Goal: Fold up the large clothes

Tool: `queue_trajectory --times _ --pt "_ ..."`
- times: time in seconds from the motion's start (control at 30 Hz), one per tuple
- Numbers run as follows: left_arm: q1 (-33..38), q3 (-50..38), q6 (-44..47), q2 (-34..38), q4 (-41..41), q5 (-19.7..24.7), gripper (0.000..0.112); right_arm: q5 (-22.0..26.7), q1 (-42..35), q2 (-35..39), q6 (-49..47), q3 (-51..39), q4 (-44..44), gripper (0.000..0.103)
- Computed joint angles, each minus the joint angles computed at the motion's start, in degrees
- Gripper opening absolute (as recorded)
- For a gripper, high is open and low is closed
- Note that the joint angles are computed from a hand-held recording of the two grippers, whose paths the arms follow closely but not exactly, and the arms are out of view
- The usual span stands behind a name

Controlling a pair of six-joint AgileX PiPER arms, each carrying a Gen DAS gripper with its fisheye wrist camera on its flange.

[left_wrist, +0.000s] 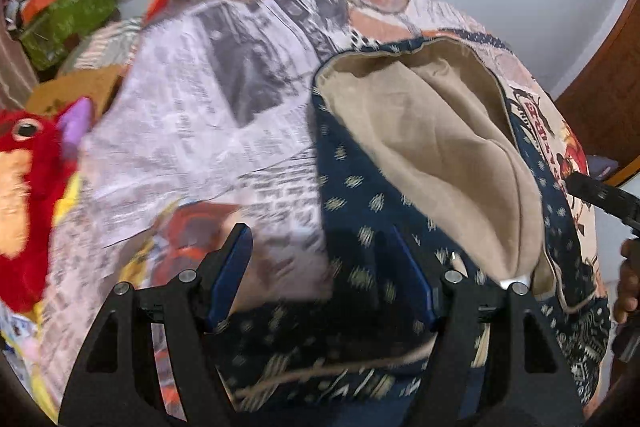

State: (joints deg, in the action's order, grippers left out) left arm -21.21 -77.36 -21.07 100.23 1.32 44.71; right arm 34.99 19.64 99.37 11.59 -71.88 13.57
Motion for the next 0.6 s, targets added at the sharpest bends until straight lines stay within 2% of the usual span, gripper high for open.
queue_trajectory --times 0.07,0.17,0.23,0.27,0.3,0.33,0.43,0.5,0.6 --pt "-0.68 -1.04 -2.43 2.41 2.43 -1.13 0.07 -0.01 -0.57 4.76 -1.0 -3.19 1.92 0.079" --pt "-1.85 0.12 -8.85 3.83 7.49 -4.64 0.063 0.38 -1.26 9.73 -3.42 -6.32 5.55 0.061" --pt "-1.19 1.1 -6.72 4.32 3.88 -6.73 0.041 -2.08 -1.2 9.65 -6.39 -4.8 7.89 0.052" --pt "-1.02 1.69 -5.91 4.17 2.29 -7.68 0.033 -3.34 -1.05 9.18 -8.45 -3.77 9.42 0.045" --pt "-1.04 2.16 -4.72 3.83 0.47 -8.39 0.016 -3.75 -1.05 8.78 -10.82 -2.95 11.91 0.035" --pt "-1.77 2.32 -5.31 3.3 0.93 -8.26 0.01 -4.1 -1.02 8.5 -11.59 -2.45 13.07 0.027" --pt "-5.55 1.5 -7.42 1.53 6.94 -5.79 0.003 -4.3 -0.83 6.83 -15.47 -0.38 17.85 0.011" --pt "-7.36 2.07 -7.75 -0.85 9.27 -5.02 0.003 -5.35 0.56 3.92 -14.33 1.71 16.09 0.008" --pt "-8.48 3.97 -4.62 -7.24 6.7 -3.09 0.002 -5.0 2.7 -0.92 -11.22 3.81 11.14 0.008"
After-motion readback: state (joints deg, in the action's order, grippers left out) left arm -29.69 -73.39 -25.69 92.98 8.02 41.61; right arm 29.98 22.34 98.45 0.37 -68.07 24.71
